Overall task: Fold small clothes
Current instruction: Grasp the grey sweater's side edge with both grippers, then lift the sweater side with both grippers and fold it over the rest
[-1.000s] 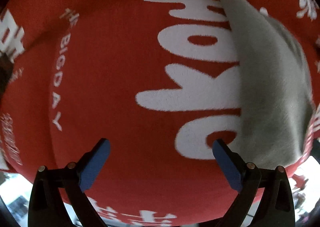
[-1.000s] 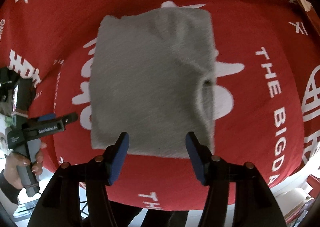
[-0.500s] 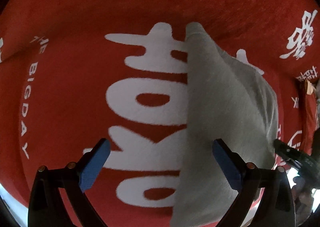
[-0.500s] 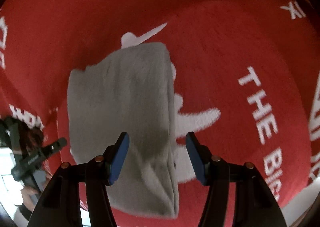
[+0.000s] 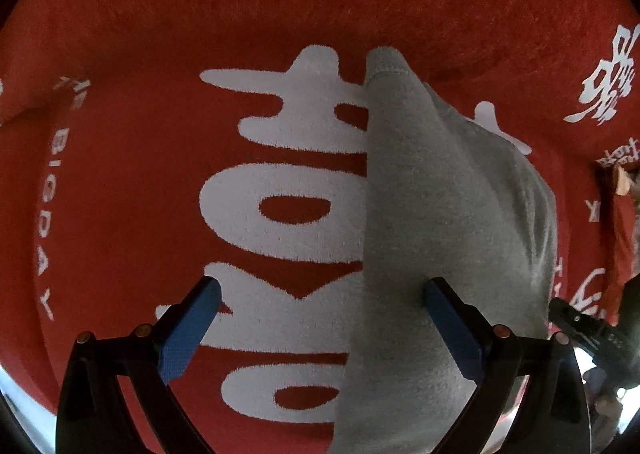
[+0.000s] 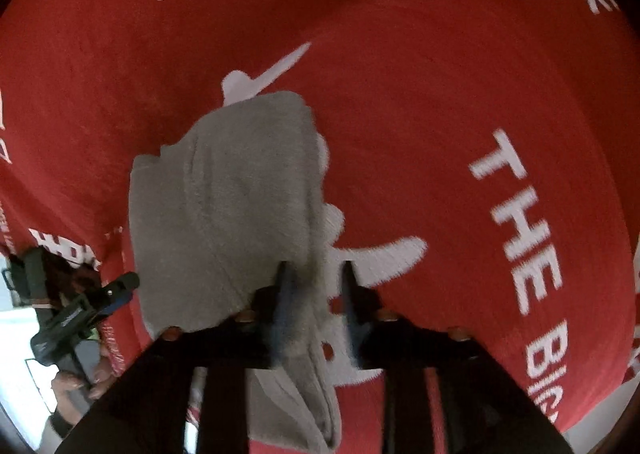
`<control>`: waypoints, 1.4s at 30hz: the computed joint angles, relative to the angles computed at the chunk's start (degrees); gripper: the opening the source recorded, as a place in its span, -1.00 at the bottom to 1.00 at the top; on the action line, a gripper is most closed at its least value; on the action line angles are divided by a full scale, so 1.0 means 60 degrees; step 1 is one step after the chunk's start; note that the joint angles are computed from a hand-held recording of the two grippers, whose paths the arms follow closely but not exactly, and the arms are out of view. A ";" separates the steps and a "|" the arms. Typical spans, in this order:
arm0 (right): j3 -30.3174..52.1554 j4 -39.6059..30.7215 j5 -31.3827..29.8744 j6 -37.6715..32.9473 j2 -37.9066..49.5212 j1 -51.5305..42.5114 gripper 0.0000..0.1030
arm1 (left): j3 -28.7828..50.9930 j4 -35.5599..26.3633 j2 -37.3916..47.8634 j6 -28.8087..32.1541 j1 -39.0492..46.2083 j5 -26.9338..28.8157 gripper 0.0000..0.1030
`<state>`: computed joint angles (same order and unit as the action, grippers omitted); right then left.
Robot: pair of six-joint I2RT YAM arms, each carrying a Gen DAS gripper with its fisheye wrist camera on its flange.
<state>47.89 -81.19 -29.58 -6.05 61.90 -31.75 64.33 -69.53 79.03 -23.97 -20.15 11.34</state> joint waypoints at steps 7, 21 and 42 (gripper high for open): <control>-0.0150 -0.0572 -0.1288 -0.1846 0.0769 -0.1786 0.00 | -0.0333 0.0594 0.0188 0.0749 0.0689 0.2060 0.98; -0.0346 0.0636 -0.3059 -0.2638 0.3540 0.0205 0.04 | -0.0311 0.1684 0.1379 0.0790 -0.0540 0.3477 0.98; -0.0984 0.1583 -0.4788 0.0432 0.1807 0.1454 -0.42 | -0.0755 0.1490 -0.0601 0.0674 -0.0263 0.3106 -0.04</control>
<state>41.98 -71.69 -58.31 -3.46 72.75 -23.03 59.80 -60.59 75.42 -19.93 -21.72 29.97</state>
